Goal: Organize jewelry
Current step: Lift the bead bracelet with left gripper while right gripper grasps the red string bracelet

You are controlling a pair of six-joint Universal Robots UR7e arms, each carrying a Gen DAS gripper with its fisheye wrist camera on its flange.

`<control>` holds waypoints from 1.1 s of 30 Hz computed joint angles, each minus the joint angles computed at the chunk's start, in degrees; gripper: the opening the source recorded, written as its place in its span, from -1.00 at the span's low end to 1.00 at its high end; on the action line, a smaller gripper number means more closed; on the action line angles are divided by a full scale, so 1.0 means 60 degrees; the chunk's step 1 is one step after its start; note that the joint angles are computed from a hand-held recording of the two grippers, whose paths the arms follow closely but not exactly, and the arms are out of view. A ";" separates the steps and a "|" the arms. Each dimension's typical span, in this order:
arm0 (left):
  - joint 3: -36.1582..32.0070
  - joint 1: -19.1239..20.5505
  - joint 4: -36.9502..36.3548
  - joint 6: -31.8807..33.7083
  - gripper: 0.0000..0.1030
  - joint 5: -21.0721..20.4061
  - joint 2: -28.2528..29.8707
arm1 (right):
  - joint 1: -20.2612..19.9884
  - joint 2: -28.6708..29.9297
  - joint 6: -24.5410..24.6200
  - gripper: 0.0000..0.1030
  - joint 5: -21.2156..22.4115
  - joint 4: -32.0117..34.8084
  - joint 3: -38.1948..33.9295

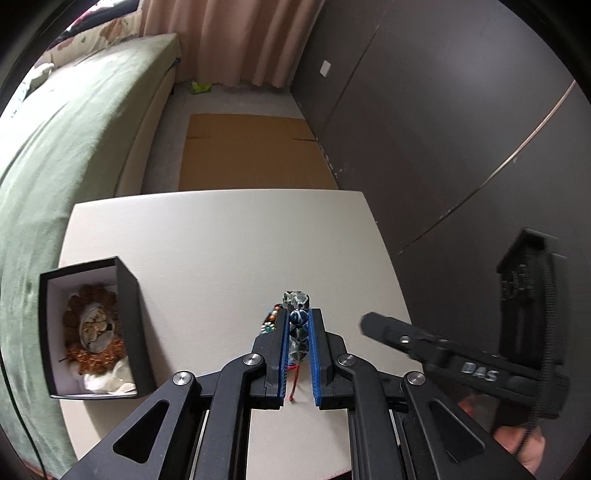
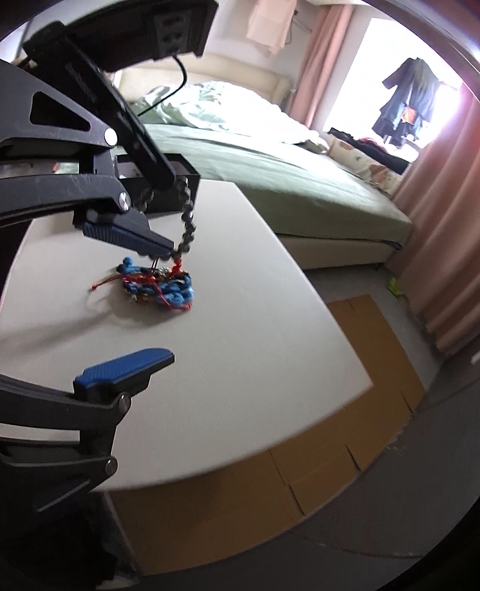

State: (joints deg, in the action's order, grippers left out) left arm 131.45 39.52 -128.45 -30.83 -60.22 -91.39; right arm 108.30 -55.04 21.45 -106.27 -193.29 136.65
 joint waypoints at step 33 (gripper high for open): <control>-0.0381 0.0721 0.1912 0.0038 -0.81 0.0802 -0.2724 | 0.1254 0.0798 -0.0404 -0.92 -0.1374 0.0393 -0.1058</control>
State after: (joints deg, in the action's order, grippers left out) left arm 129.17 43.84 -116.98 -30.61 -55.40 -107.74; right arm 115.83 -50.25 19.03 -114.52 -190.93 130.29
